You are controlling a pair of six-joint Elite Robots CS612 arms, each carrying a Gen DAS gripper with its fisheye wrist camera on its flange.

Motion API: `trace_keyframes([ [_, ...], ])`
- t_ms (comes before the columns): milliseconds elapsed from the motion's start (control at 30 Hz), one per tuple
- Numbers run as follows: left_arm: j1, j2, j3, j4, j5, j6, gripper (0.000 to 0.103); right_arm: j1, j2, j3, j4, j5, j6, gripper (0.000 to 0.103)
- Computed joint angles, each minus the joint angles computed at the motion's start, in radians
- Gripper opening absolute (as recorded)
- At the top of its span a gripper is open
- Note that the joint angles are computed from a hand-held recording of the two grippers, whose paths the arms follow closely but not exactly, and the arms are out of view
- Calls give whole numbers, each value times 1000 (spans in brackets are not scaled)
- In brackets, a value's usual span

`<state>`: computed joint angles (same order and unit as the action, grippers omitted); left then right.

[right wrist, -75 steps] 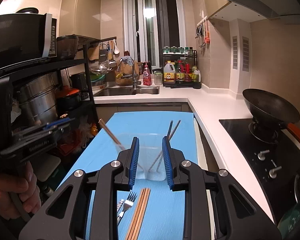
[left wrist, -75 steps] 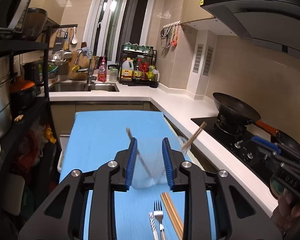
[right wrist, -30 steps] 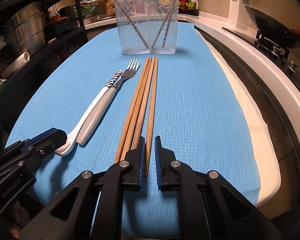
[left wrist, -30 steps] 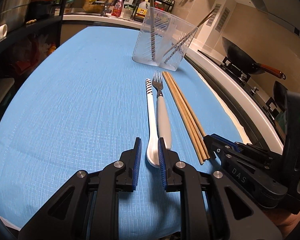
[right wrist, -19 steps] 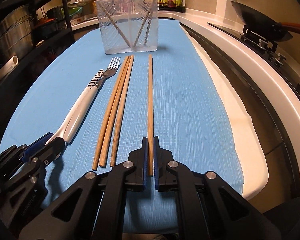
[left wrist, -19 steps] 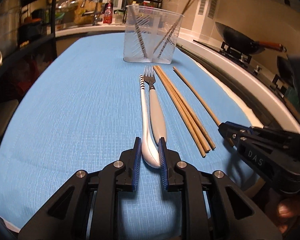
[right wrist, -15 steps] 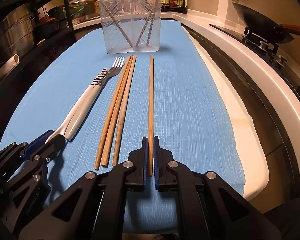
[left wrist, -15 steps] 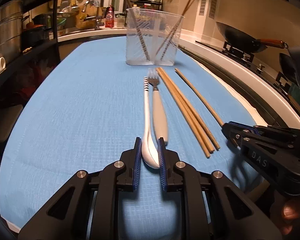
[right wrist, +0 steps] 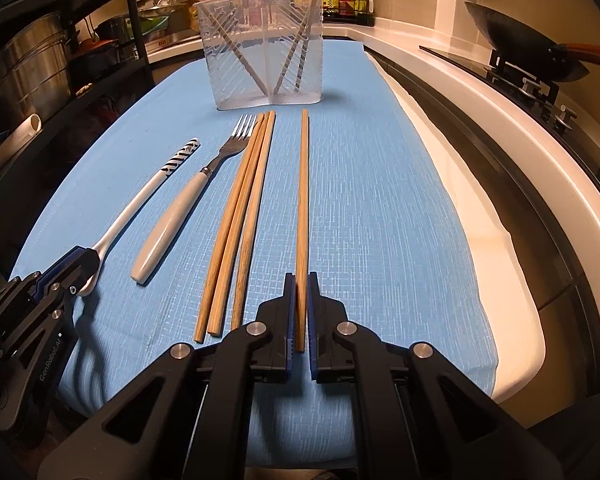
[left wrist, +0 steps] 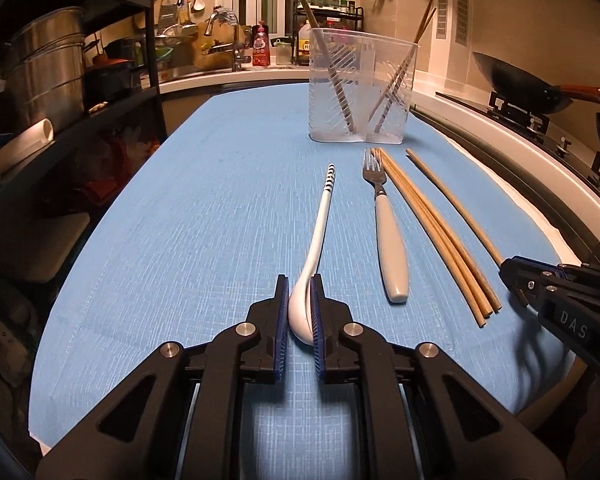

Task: Organize utensils
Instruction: 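Close the left tool on the white spoon bowl while the right tool grasps a loose chopstick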

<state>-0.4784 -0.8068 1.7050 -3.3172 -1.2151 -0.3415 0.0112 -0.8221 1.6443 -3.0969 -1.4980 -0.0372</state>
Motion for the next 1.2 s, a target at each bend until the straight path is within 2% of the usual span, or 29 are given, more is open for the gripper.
trace_keyframes([
  [100,7,5,-6,0,-31,-20,14,0,0,0,-1,1,0,6],
  [267,7,8,-7,-6,-32,-28,14,0,0,0,-2,3,5,6],
  [533,4,7,-7,1,19,-39,11,1,0,2,-8,7,4,7],
  [1200,5,9,-10,-1,18,-30,12,4,1,4,-16,2,-3,6],
])
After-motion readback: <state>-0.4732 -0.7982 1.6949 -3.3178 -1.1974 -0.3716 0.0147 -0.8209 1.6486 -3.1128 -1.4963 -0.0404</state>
